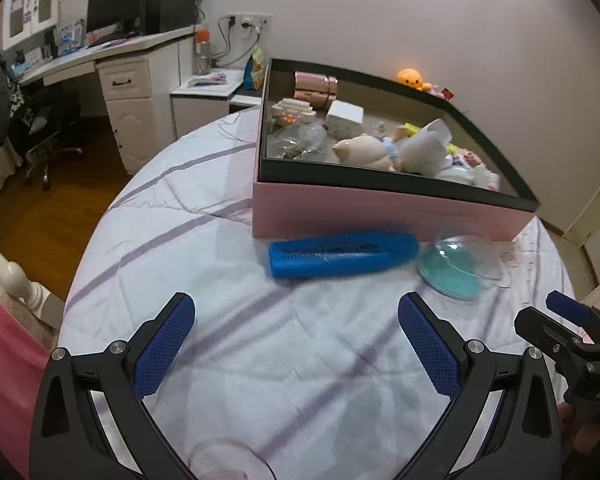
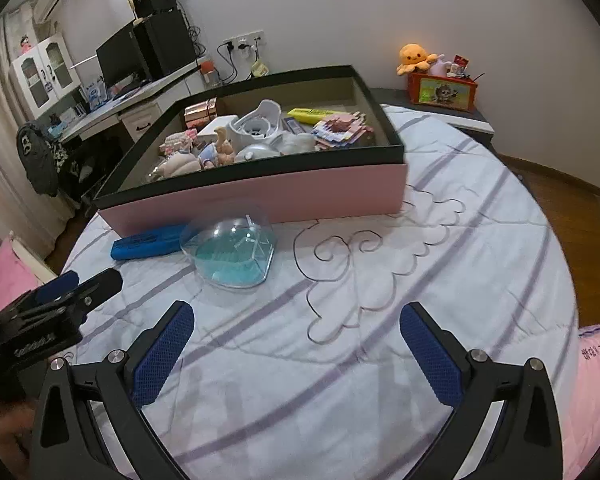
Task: Organize rigid objects
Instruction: 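Withdraw both tools toward the blue highlighter and clear egg case, then grasp the blue Point Liner highlighter with left gripper while right gripper grasps the clear egg case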
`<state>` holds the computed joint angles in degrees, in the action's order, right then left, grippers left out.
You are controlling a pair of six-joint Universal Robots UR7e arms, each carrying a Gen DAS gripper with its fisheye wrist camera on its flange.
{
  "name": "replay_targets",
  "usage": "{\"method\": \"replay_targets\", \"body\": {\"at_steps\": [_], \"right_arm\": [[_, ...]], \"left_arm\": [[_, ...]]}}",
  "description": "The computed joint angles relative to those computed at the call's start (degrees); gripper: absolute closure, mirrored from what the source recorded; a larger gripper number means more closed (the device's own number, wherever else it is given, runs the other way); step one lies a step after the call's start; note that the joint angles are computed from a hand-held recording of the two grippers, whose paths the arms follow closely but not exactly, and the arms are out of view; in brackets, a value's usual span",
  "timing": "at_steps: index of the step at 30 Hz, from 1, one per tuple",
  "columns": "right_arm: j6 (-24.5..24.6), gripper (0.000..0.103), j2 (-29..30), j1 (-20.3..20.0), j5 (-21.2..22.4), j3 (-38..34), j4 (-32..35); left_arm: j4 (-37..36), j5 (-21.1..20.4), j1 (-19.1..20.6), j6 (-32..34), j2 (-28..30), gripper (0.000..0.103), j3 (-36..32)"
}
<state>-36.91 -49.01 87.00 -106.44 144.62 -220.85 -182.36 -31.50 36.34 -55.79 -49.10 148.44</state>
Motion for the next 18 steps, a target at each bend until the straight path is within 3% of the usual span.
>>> {"method": "replay_targets", "body": {"at_steps": [5,11,18], "right_arm": [[0.2,0.0,1.7,0.4,-0.1,-1.9,2.1],[0.5,0.0,2.1,0.3,-1.0,-3.4,3.3],[-1.3,0.0,3.3,0.8,-0.3,-6.2,5.6]], "left_arm": [[-3.3,-2.3,4.6,11.2,0.9,0.0,-3.0],[-12.4,-9.2,6.7,26.4,2.7,0.001,-4.4],[-13.0,-11.8,7.7,31.2,2.4,0.007,-5.3]]}}
